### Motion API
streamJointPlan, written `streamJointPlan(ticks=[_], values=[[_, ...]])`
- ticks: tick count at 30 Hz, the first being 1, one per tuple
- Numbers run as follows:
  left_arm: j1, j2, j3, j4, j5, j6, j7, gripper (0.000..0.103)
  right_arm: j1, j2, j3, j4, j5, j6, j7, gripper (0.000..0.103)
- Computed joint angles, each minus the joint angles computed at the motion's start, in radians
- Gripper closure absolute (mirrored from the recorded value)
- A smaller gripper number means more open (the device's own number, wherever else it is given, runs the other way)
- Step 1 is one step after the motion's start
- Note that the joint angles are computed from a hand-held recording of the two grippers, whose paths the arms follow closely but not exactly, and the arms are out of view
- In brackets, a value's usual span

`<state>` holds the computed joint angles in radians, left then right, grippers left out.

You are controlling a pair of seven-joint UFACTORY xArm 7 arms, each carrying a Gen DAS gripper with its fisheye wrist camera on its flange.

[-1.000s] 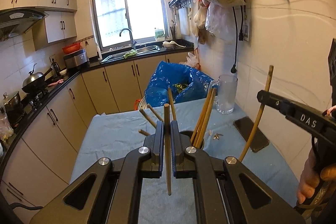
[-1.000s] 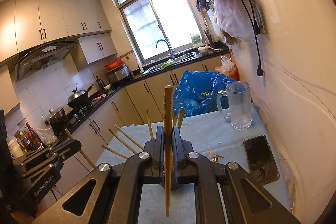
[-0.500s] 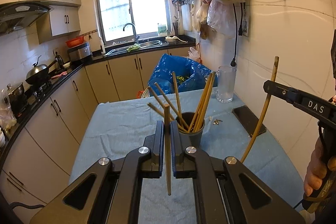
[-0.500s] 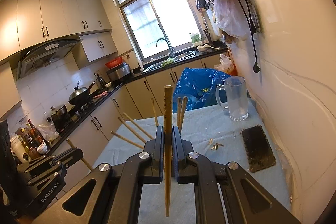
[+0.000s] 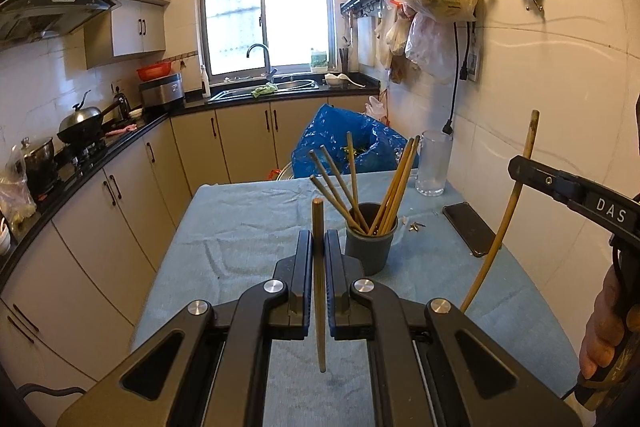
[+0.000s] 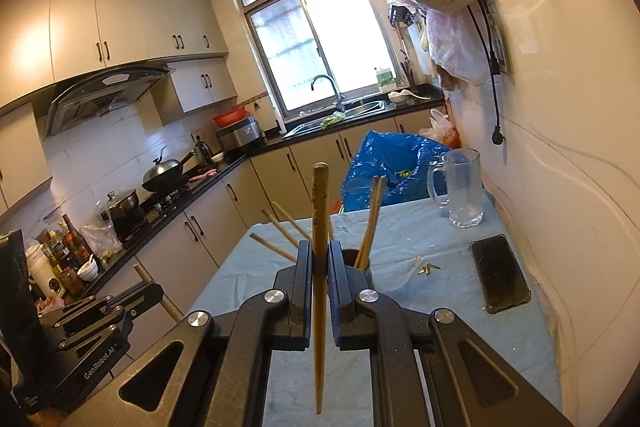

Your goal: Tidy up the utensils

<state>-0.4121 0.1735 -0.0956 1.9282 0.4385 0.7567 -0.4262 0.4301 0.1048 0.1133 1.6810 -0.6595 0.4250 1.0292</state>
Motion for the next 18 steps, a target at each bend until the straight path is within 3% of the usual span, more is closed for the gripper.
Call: streamJointPlan(ticks=[18], values=[[0.090,-0.127,-0.029,-0.205,-0.129,-0.071,-0.006,0.098,0.035,-0.034,0.030,-0.055,-0.137,0.002,0.170,0.095]])
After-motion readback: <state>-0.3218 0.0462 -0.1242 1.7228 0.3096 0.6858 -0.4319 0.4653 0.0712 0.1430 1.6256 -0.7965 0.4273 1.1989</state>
